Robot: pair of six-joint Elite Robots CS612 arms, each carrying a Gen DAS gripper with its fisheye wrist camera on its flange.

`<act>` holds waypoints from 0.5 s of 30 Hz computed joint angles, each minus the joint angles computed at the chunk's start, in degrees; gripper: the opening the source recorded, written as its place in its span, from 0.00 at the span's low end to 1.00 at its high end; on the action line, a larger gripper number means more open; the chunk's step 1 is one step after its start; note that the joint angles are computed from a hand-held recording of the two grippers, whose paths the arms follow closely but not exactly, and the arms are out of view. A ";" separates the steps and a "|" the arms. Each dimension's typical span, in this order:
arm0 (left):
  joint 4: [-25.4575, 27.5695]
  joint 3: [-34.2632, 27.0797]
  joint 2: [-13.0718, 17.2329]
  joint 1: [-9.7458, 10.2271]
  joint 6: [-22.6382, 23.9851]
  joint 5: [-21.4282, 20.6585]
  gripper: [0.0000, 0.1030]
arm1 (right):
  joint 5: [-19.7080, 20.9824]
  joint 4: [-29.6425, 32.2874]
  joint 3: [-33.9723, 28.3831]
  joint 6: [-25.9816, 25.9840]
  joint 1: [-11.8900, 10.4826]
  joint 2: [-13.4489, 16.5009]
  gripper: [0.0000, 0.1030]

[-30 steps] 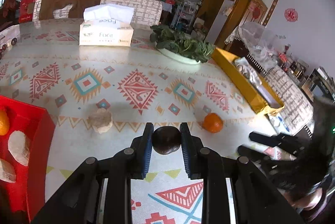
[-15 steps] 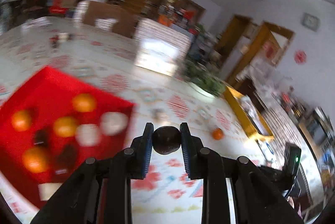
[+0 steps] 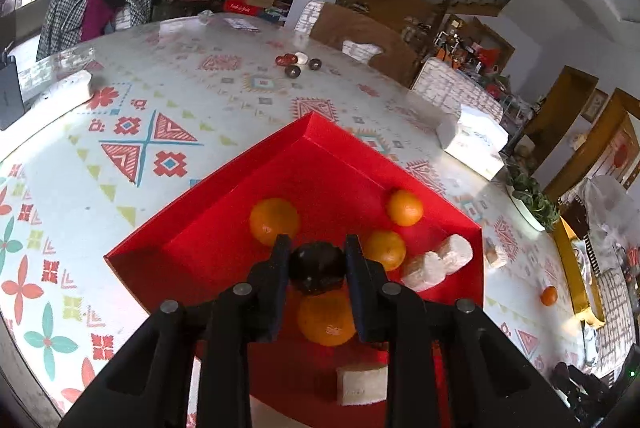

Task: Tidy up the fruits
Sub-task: 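Carry the plum into the red tray and release with the left tool while the right tool carries the date, then lower the red date into the tray and open the right tool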

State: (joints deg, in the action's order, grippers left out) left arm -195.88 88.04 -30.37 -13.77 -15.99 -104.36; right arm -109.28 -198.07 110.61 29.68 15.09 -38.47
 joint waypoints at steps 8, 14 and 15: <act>-3.39 1.07 -0.53 -0.06 -0.96 -1.91 0.49 | 1.12 2.99 -1.73 -1.78 -0.12 0.23 0.38; -8.00 1.84 -0.92 0.69 -4.13 -3.17 0.57 | 3.88 2.11 -3.22 -3.59 -0.16 0.16 0.33; -8.69 1.96 -0.95 0.87 -4.72 -3.50 0.58 | 5.40 1.03 -3.65 -3.93 -0.34 0.17 0.33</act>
